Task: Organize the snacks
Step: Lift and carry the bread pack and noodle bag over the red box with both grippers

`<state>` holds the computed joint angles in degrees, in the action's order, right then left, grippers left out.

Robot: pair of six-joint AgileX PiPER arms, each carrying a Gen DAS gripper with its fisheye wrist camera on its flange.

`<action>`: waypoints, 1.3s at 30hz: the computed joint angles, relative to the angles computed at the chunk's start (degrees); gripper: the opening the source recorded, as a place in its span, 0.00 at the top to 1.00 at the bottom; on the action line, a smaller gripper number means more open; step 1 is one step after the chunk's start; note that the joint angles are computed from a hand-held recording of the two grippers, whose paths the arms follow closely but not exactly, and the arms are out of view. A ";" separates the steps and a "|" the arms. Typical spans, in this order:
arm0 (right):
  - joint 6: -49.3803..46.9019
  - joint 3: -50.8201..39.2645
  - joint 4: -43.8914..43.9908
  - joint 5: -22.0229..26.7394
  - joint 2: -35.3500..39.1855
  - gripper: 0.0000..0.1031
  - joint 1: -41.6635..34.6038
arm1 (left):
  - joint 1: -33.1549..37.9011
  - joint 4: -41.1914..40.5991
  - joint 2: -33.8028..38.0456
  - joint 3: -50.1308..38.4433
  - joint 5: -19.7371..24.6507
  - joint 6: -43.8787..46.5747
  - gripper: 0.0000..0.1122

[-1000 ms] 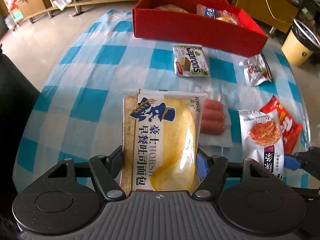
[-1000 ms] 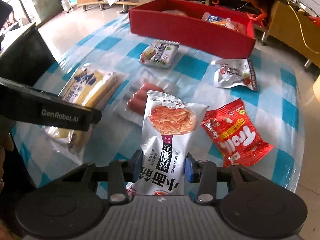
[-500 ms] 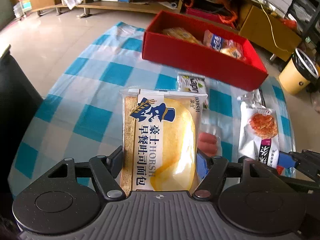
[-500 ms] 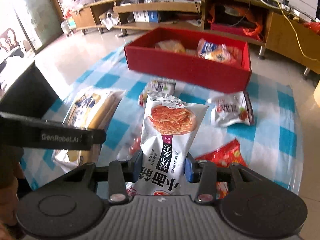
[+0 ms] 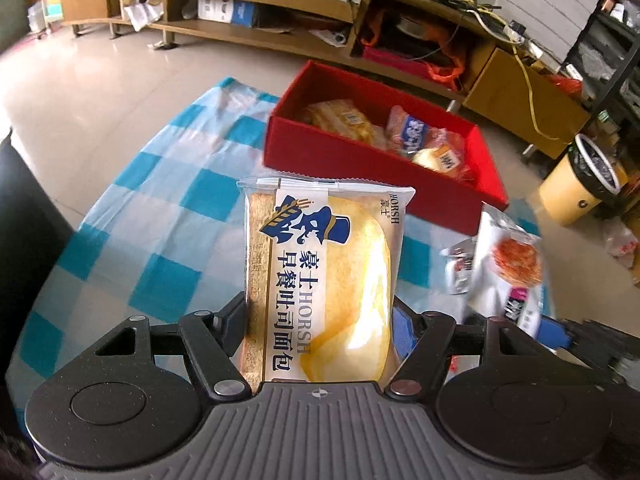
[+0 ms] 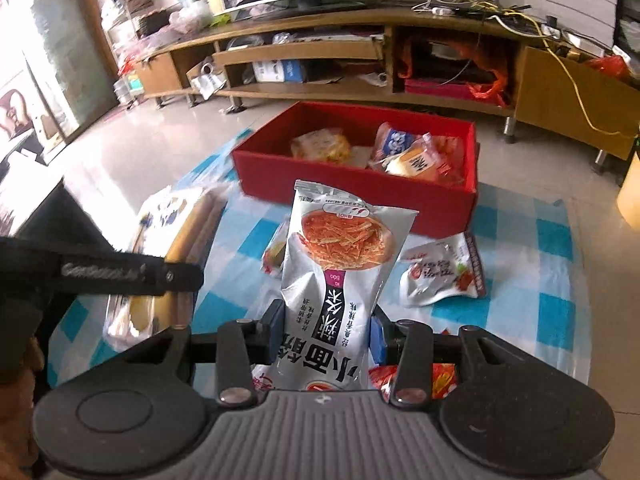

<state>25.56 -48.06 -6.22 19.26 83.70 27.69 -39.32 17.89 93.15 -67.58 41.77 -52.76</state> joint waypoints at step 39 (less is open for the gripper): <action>-6.33 -16.31 3.07 -0.68 10.62 0.61 -8.98 | 3.33 5.27 16.54 -25.92 3.12 5.90 0.33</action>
<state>19.23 -64.37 -3.15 18.58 94.33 18.71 -35.99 23.16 109.69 -93.50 44.89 -46.85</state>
